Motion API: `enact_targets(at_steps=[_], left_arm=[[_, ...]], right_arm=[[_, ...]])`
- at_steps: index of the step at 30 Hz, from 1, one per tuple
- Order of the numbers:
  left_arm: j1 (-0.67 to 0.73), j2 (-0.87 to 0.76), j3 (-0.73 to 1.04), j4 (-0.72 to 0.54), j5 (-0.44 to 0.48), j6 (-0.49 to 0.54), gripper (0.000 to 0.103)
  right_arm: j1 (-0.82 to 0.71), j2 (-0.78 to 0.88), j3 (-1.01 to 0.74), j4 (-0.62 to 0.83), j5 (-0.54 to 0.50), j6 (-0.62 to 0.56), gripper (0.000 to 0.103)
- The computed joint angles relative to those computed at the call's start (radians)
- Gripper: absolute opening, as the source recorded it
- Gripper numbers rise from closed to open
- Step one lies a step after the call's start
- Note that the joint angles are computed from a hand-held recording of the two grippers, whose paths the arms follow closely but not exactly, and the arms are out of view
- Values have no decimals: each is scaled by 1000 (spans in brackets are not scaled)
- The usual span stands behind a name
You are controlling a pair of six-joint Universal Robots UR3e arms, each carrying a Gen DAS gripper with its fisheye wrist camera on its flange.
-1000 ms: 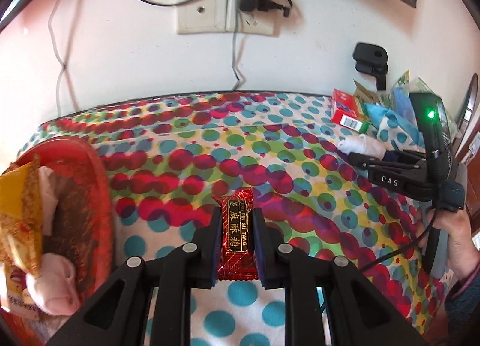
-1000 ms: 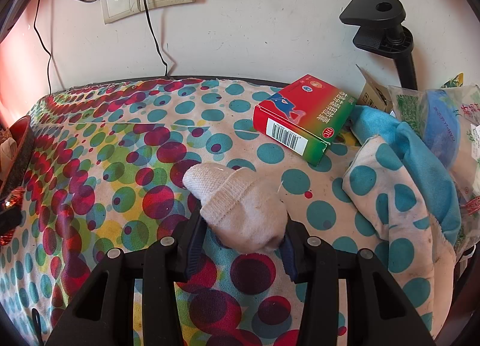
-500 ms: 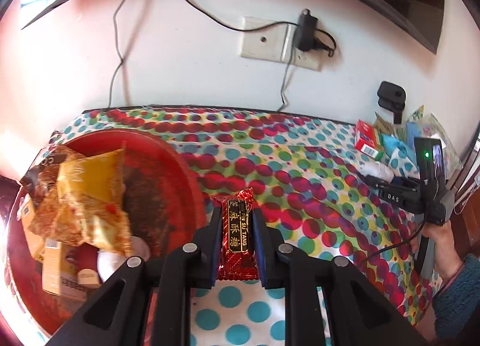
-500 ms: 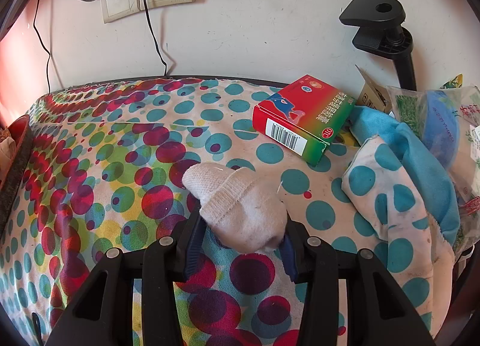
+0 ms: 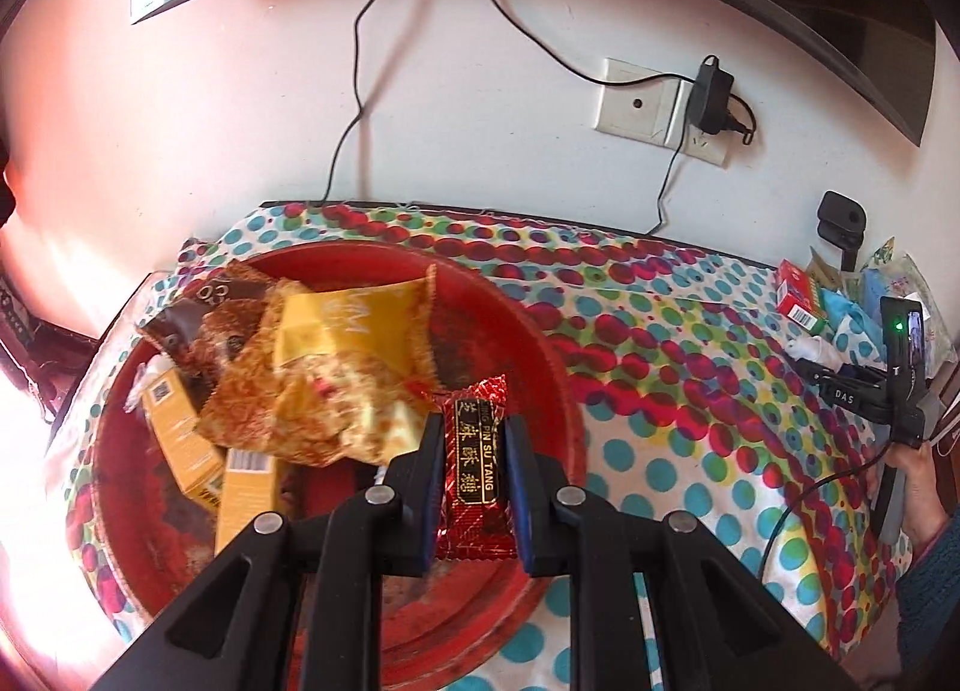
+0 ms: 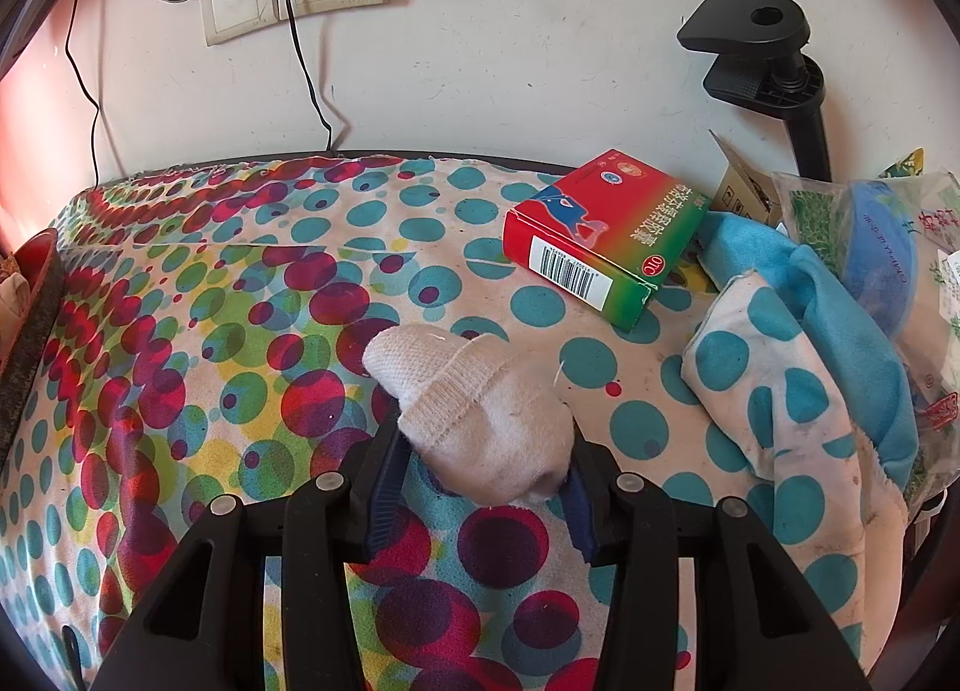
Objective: Organize objects
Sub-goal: 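Carry the red candy bar into the red tray and open the left gripper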
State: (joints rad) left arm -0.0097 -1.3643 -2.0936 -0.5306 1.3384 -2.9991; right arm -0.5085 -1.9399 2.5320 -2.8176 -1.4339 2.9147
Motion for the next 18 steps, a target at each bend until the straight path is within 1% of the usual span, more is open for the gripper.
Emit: enact_targets(at_steps=[3,4,9,11,15,18], left_arm=[[49,37,-28,-25,-33,35,19],[55,48,-39,-25,-21,41,19],[92,84,-77,-58,-21,95,19],[106,82,-94,-52,-7,94,19],[146,57,-94,-63,-44,91,19],[123,16,-83,-22,-7,84,19]], right_arm=[[3,0,-1,1,-1,2,43],[2,0,-2,1,-1,2,43],[1,1,-3,3,0,1,44],[1,0,-4,4,0,2,44],[1,4,-4,-1,-1,0,44],[3,5,-4,-1,-2,2,44]])
